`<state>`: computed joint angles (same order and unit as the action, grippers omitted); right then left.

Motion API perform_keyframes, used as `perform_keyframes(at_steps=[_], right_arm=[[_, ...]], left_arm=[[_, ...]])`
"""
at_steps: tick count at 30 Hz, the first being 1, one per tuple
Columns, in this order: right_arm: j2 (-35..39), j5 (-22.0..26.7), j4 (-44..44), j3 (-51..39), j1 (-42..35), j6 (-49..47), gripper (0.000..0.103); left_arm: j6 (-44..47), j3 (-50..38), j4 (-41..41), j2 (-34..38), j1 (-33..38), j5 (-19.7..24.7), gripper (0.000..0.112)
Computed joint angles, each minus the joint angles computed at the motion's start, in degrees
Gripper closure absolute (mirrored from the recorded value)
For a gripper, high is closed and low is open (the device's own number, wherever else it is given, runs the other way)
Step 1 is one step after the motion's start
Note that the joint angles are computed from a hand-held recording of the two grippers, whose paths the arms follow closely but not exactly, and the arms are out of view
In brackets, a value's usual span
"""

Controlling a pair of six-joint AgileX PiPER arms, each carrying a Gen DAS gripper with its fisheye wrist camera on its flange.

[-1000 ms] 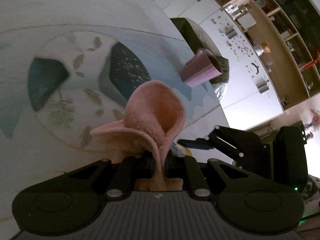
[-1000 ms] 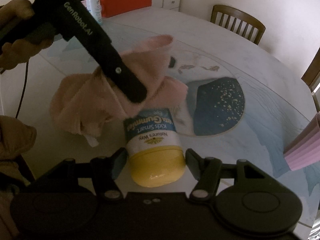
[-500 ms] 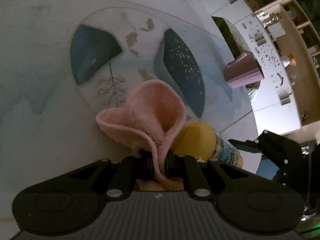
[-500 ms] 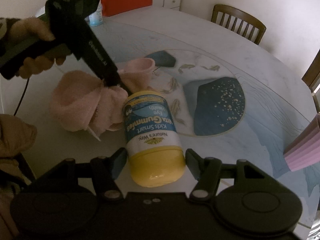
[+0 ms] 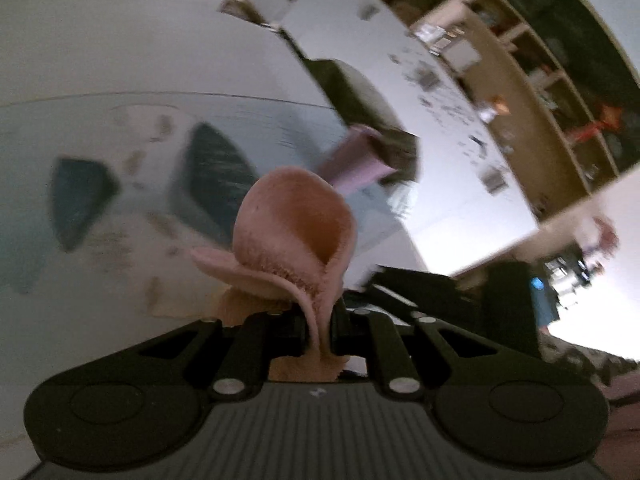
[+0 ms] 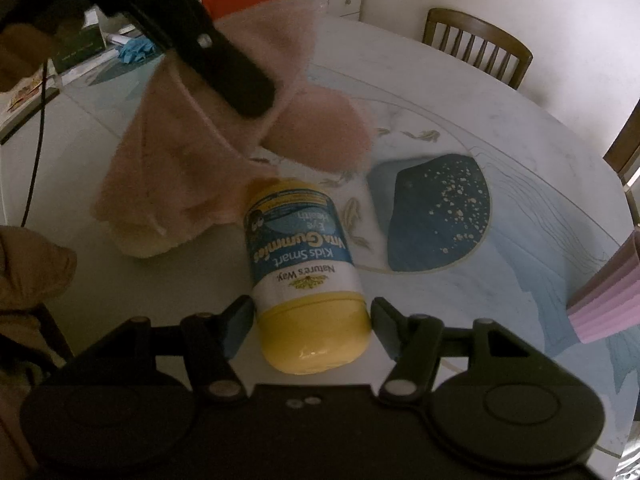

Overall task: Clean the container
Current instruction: 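Rub the pink towel over the jar with the left tool while the right tool holds the jar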

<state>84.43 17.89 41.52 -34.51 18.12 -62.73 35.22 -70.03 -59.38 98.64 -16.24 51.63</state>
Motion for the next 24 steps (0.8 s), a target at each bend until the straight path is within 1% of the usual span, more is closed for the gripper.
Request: perform_keyframes(at_steps=[4, 8, 13, 18, 21, 24], right_arm=[[0.3, 0.0, 0.5, 0.0, -0.2, -0.9, 0.039], [0.3, 0.1, 0.8, 0.0, -0.5, -1.5, 0.039], [0.4, -0.1, 2.3, 0.4, -1.0, -3.7, 0.039], [0.2, -0.1, 3.4, 1.1, -1.4, -5.9, 0.039], [0.0, 0.1, 3.7, 1.3, -1.8, -6.8, 0.039], [0.4, 0.9, 3.0, 0.4, -2.1, -5.9, 0.039]], left_arm=[[1.0, -2.8, -0.7, 3.1, -3.5, 2.6, 0.101], [-1.2, -6.1, 2.9, 7.0, -7.5, 2.5, 0.101], [-1.7, -7.5, 3.3, 9.8, -8.7, 2.5, 0.102], [-3.2, -7.0, 5.2, 10.5, -8.7, 0.6, 0.102], [-1.8, -5.1, 3.9, 9.9, -7.8, -0.7, 0.102], [-1.7, -3.9, 4.4, 8.7, -7.2, -2.3, 0.102]])
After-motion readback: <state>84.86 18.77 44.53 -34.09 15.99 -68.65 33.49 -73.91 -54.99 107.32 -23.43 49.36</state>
